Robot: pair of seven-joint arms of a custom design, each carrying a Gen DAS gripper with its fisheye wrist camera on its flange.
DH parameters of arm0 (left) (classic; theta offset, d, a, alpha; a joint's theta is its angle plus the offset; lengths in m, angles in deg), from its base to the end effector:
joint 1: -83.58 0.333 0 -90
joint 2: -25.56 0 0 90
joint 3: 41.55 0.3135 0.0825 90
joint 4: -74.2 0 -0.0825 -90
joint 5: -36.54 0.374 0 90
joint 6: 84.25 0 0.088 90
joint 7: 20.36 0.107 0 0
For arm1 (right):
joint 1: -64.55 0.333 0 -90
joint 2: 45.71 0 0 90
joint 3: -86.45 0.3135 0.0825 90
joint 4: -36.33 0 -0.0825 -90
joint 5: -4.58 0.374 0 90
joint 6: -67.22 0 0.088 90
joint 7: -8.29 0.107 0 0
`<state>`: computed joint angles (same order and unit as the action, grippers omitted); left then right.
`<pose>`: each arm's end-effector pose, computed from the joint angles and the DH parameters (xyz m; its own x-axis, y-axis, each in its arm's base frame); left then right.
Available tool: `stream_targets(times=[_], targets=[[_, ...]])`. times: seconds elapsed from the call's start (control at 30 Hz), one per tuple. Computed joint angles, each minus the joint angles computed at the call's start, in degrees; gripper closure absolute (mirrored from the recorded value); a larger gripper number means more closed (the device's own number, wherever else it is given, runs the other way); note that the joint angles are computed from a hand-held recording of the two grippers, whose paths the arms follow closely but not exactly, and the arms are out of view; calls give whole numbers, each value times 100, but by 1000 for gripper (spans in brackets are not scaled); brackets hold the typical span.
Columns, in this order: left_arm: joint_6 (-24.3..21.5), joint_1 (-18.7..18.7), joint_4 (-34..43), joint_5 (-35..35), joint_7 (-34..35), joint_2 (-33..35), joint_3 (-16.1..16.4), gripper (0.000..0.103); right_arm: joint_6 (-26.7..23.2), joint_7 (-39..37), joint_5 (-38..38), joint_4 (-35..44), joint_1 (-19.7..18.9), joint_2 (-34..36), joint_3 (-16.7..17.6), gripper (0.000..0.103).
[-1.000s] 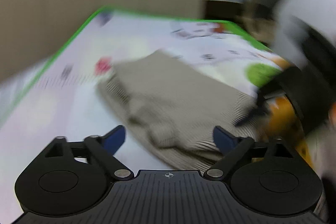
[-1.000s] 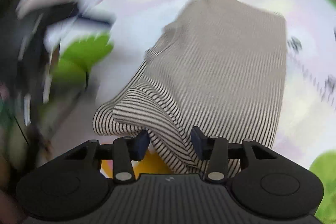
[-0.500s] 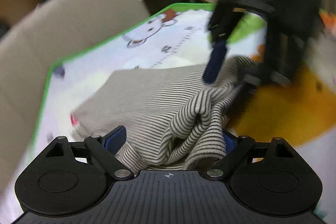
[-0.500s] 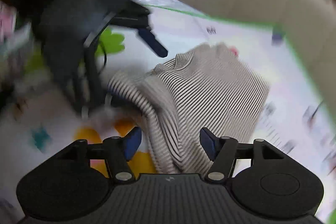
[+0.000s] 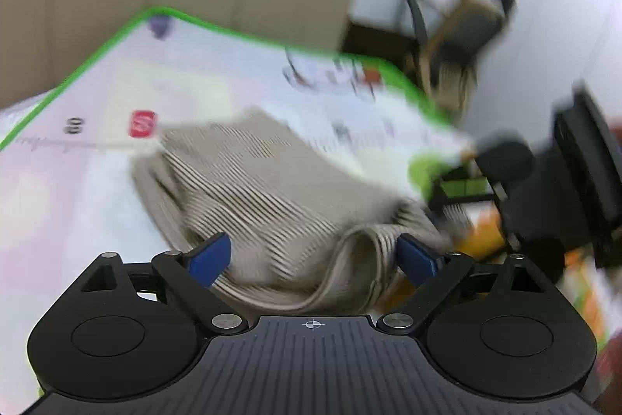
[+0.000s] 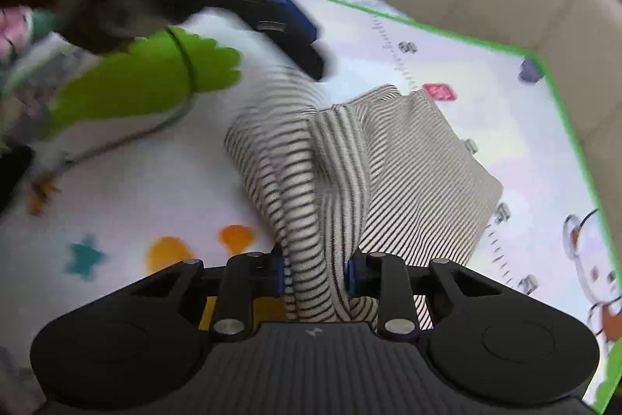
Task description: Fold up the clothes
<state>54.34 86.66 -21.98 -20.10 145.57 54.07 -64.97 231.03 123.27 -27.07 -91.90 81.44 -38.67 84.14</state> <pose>0.6562 -0.2074 0.3675 -0.8272 -0.4634 0.3179 -0.5222 0.4248 -0.7395 0.5393 0.1703 0.3686 0.2573 -0.9494 0.1803 -0.8088 -0.3137 -0.4975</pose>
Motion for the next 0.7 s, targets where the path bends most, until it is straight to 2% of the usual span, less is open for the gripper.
stream_targets(times=[0.07, 0.13, 0.2, 0.23, 0.3, 0.43, 0.53, 0.63, 0.7], targets=[[382, -126, 242, -49, -247, 195, 29, 6, -407, -1222, 1322, 136, -193, -96, 349, 77], [772, -408, 488, 416, -511, 450, 107, 6, -907, -2062, 2111, 452, -250, -70, 483, 77], [1204, -901, 656, 1319, -1009, 665, 401, 10, -1435, -2634, 2518, 853, -249, 23, 519, 77], [1347, -1144, 732, 1795, -1254, 773, 593, 13, -1628, -2818, 2469, 1020, -216, 69, 499, 77], [1477, -1332, 817, 2383, -1477, 932, 767, 13, -1840, -3113, 2314, 1196, -186, 76, 436, 77], [1126, -1143, 1181, 2848, -1876, 1218, 728, 12, -2007, -4202, 2662, 2422, -444, 1076, 314, 74], [959, -1106, 1540, 3170, -2524, 1465, 827, 15, -2035, -4823, 2863, 3269, -557, 1914, 216, 71], [785, -972, 1808, 3363, -3030, 1649, 798, 19, -1875, -4625, 2755, 3547, -453, 2313, -102, 66], [759, -776, 1772, 3403, -3094, 1628, 624, 19, -1676, -4353, 2776, 3538, -443, 2401, -248, 63]])
